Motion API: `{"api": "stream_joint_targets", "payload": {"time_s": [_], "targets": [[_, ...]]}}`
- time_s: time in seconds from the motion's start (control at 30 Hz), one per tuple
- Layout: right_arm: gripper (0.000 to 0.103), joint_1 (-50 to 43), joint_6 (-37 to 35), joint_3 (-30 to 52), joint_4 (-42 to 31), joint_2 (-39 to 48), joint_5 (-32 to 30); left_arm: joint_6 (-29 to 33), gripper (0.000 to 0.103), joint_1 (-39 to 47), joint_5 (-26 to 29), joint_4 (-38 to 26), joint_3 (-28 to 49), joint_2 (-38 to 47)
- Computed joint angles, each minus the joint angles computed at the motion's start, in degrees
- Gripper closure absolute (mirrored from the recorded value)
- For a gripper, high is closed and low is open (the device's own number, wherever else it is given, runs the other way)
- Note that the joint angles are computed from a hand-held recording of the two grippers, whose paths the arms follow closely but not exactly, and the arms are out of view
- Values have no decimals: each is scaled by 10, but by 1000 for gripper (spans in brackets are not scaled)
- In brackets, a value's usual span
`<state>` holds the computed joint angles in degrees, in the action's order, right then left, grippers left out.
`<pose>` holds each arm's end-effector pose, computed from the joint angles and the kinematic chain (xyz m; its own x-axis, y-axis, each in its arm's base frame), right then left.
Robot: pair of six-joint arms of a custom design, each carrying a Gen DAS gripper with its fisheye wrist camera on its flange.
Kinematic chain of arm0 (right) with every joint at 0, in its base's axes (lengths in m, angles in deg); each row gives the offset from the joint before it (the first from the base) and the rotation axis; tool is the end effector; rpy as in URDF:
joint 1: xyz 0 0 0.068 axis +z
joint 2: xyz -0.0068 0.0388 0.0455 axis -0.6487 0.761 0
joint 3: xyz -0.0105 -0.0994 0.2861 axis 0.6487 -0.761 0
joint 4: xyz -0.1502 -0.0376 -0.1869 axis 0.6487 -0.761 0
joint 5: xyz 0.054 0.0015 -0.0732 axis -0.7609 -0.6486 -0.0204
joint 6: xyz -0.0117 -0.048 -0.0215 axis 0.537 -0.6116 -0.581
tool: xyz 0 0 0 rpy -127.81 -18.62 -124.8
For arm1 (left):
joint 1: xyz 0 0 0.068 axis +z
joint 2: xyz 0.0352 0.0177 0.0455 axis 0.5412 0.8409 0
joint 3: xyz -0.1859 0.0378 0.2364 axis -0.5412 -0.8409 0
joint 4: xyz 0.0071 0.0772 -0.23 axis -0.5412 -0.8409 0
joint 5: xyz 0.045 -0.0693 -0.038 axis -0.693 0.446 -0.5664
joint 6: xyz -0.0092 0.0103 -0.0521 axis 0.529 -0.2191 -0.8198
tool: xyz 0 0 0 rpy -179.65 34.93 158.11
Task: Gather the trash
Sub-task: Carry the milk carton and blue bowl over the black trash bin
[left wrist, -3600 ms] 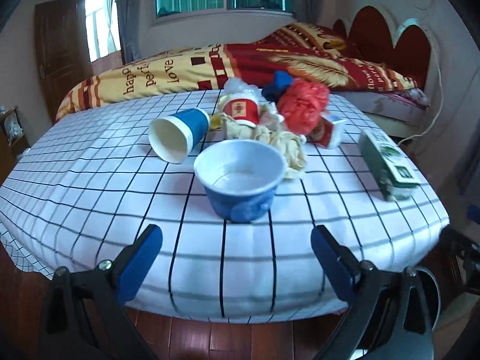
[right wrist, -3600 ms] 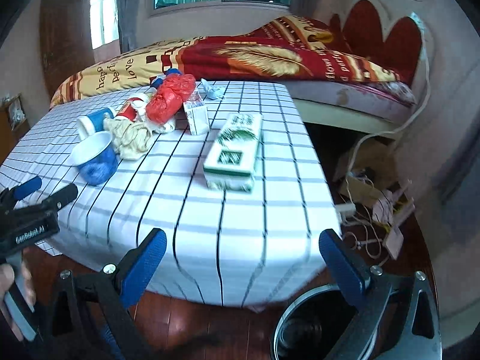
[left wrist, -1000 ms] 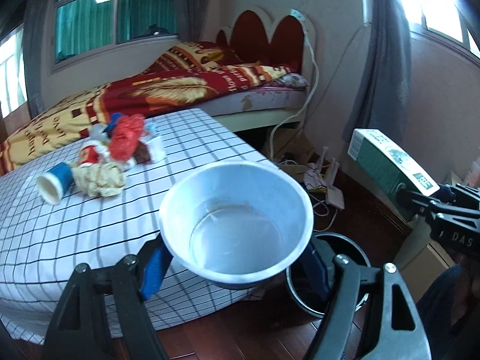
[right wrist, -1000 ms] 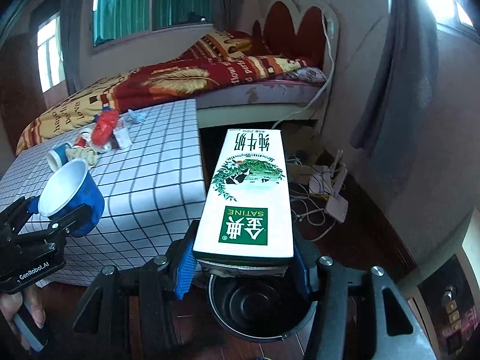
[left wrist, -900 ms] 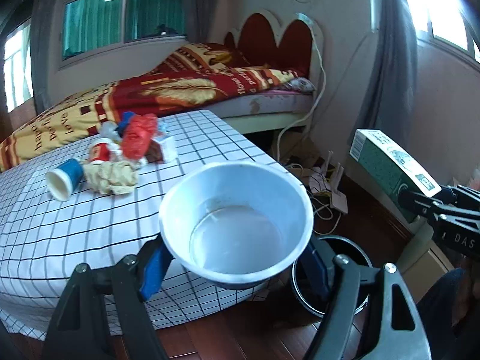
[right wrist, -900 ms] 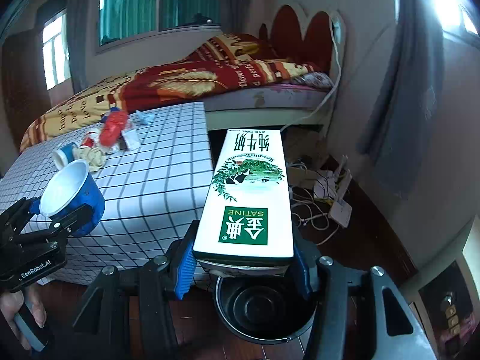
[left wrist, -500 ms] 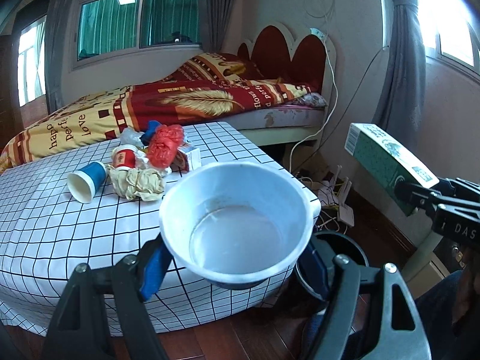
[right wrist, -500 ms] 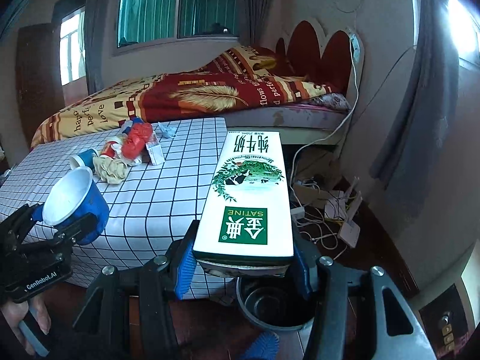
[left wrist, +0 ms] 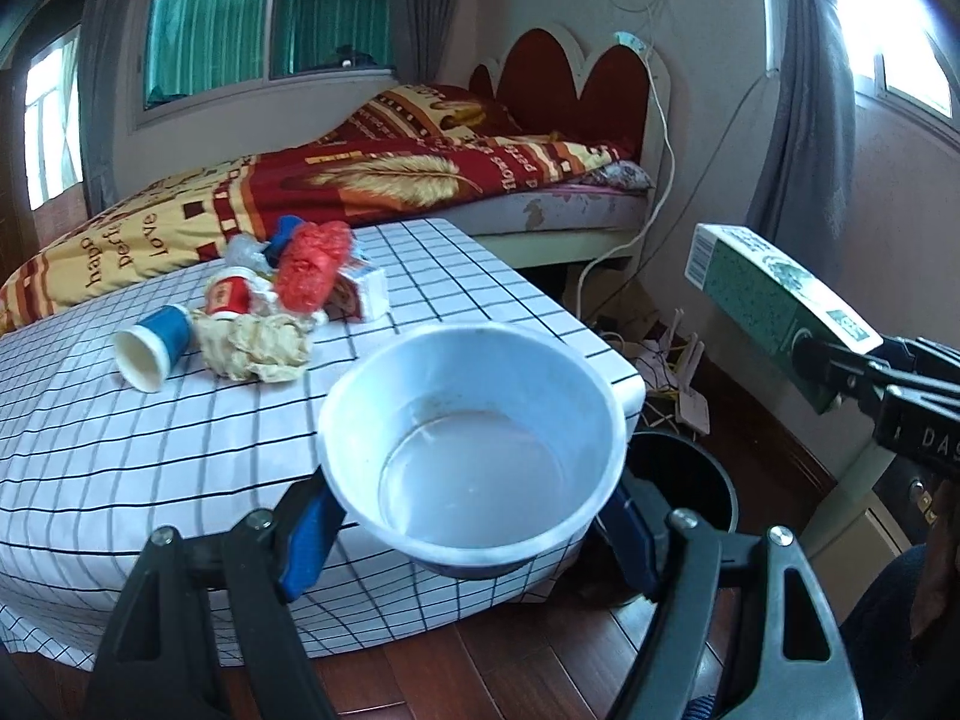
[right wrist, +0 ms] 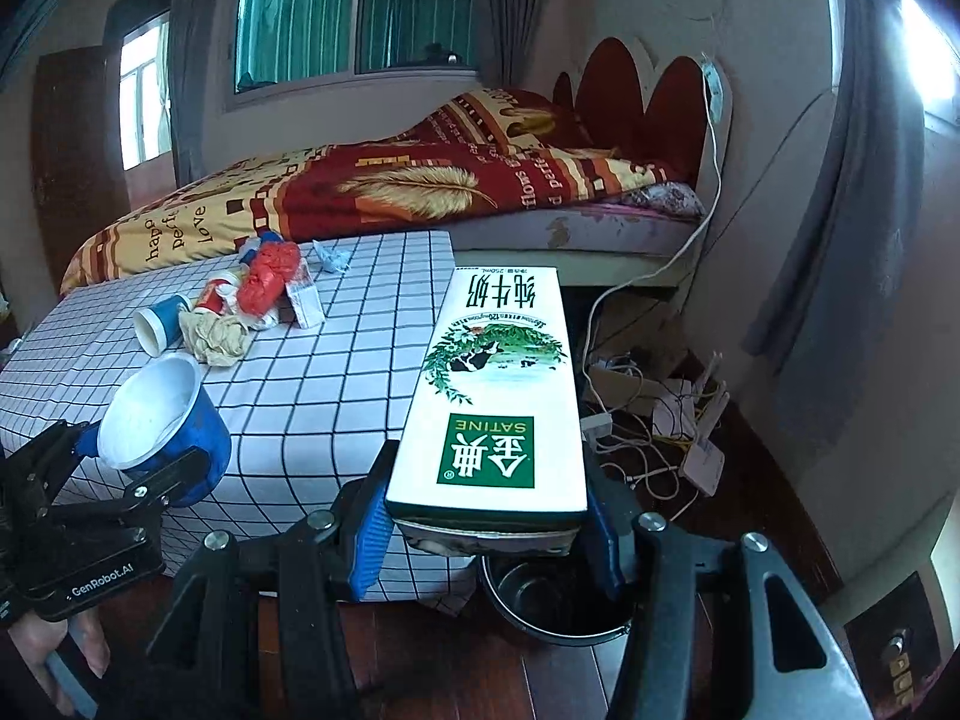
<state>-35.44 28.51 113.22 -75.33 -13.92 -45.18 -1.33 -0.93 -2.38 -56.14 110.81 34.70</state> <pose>0.2005 0.0118 0.3104 -0.5954 0.0165 -0.8033 0.0838 0.9956 -0.0417 0.2631 -0.1693 0.2551 -0.5564 0.1588 -0.8156 0.3586 0.9314 -0.0633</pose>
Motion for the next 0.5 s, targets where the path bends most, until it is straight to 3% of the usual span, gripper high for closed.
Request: {"api": "stream_joint_targets", "payload": {"time_s": [0.5], "targets": [[47,-264,-121,-90,62,19,-176,6,25,-110,-2,-25,146,167]]}}
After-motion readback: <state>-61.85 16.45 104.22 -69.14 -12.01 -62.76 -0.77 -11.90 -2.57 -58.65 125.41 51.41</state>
